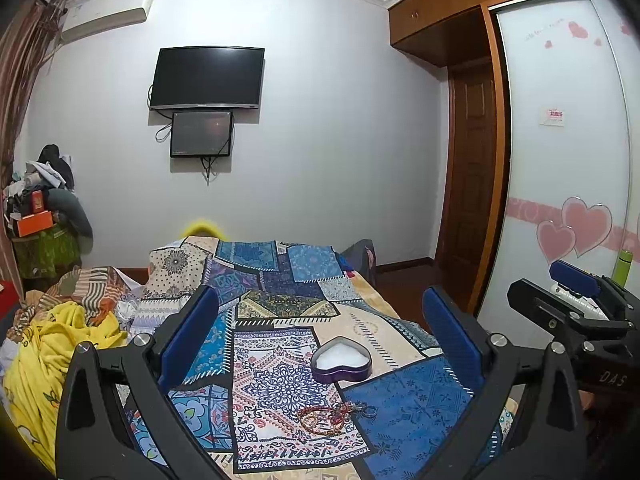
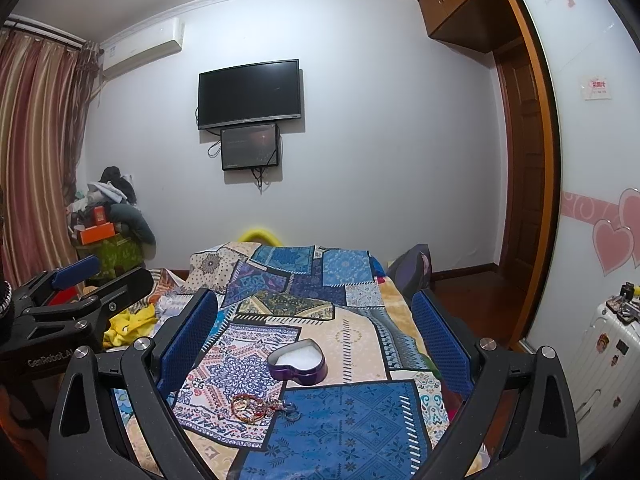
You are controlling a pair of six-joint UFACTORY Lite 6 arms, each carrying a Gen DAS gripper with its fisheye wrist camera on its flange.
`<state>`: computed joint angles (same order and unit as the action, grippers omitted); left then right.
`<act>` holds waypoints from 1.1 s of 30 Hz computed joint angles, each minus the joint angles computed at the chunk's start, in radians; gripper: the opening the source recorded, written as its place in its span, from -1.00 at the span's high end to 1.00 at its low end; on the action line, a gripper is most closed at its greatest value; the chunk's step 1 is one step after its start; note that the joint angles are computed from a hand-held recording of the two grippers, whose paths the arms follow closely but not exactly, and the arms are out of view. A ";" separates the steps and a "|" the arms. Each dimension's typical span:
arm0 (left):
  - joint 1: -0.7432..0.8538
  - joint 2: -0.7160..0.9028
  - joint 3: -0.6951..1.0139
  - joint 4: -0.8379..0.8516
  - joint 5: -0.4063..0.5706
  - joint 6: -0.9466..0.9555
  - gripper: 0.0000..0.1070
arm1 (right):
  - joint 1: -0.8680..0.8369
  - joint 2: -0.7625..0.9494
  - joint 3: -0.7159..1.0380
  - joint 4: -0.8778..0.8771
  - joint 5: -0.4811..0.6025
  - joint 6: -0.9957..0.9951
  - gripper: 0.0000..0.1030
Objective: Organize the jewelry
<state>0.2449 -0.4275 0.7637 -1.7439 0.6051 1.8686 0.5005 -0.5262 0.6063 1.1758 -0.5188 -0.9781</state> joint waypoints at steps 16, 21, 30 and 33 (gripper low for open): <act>0.007 0.013 0.015 0.014 0.007 -0.014 -0.92 | -0.008 0.002 0.005 -0.001 0.010 -0.001 -0.88; 0.009 0.021 0.020 0.017 0.012 -0.015 -0.92 | -0.010 0.001 0.005 0.002 0.013 -0.003 -0.88; 0.006 0.047 0.035 0.013 0.008 -0.009 -0.92 | -0.023 0.039 0.020 -0.040 0.023 0.036 -0.88; 0.003 0.058 0.041 0.011 0.000 -0.004 -0.92 | -0.031 0.053 0.026 -0.054 0.032 0.049 -0.88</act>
<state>0.2477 -0.3698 0.8045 -1.7329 0.6056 1.8644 0.4694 -0.4731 0.6321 1.1220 -0.4872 -0.9291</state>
